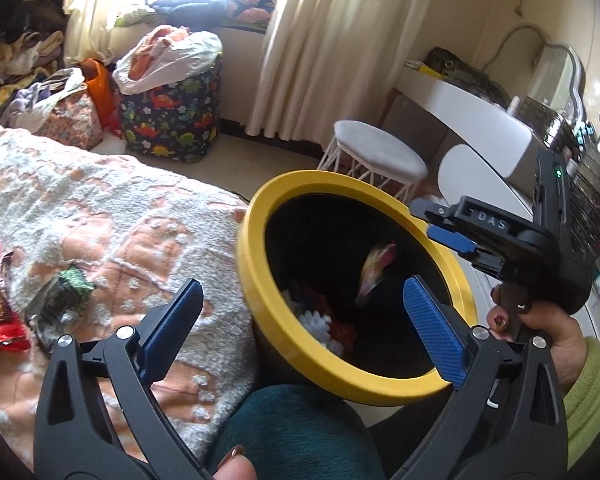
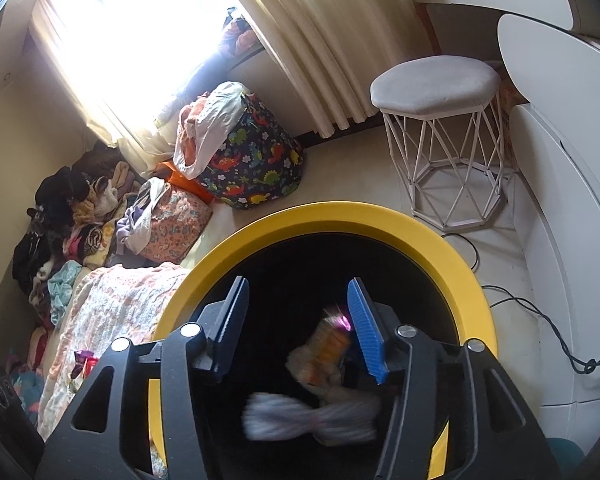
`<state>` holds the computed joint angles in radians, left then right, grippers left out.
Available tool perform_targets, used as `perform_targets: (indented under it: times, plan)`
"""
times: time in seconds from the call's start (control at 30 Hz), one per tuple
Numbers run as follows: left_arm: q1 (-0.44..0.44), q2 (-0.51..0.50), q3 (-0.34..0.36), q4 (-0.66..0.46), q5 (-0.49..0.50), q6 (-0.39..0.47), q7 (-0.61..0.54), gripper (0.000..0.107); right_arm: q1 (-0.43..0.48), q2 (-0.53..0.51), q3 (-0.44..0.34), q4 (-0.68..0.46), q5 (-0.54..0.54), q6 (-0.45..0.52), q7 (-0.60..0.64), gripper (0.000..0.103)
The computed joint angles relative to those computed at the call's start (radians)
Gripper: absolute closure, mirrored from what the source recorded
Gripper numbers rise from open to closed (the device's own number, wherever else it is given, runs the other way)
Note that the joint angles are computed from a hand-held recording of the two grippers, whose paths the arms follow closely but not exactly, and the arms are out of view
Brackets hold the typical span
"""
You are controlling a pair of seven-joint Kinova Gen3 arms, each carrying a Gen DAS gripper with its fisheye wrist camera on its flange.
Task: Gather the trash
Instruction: 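Move both tools back over the remaining trash on the bed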
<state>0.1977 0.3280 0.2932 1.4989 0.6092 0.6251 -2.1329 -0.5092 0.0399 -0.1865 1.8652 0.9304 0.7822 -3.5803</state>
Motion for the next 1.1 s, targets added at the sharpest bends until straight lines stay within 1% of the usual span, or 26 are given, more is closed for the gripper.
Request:
perform_targets:
  times: [0.17, 0.33, 0.47, 0.6, 1.1]
  plan:
    - [-0.008, -0.024, -0.017, 0.023, -0.003, -0.031, 0.028, 0.015, -0.013, 0.007, -0.007, -0.016, 0.010, 0.022, 0.008, 0.046]
    - [-0.034, -0.052, -0.015, 0.049, 0.015, -0.061, 0.006, 0.015, -0.037, 0.022, -0.011, -0.047, 0.024, 0.043, 0.030, 0.042]
    - [-0.049, -0.078, -0.016, 0.075, 0.034, -0.092, -0.025, 0.015, -0.059, 0.036, -0.009, -0.073, 0.033, 0.051, 0.052, 0.042]
    - [-0.064, -0.094, -0.027, 0.087, 0.050, -0.101, -0.036, 0.015, -0.081, 0.044, -0.008, -0.094, 0.048, 0.058, 0.064, 0.041]
    - [-0.102, -0.147, -0.069, 0.139, 0.075, -0.168, -0.024, 0.015, -0.163, 0.092, -0.001, -0.180, 0.084, 0.082, 0.113, 0.039]
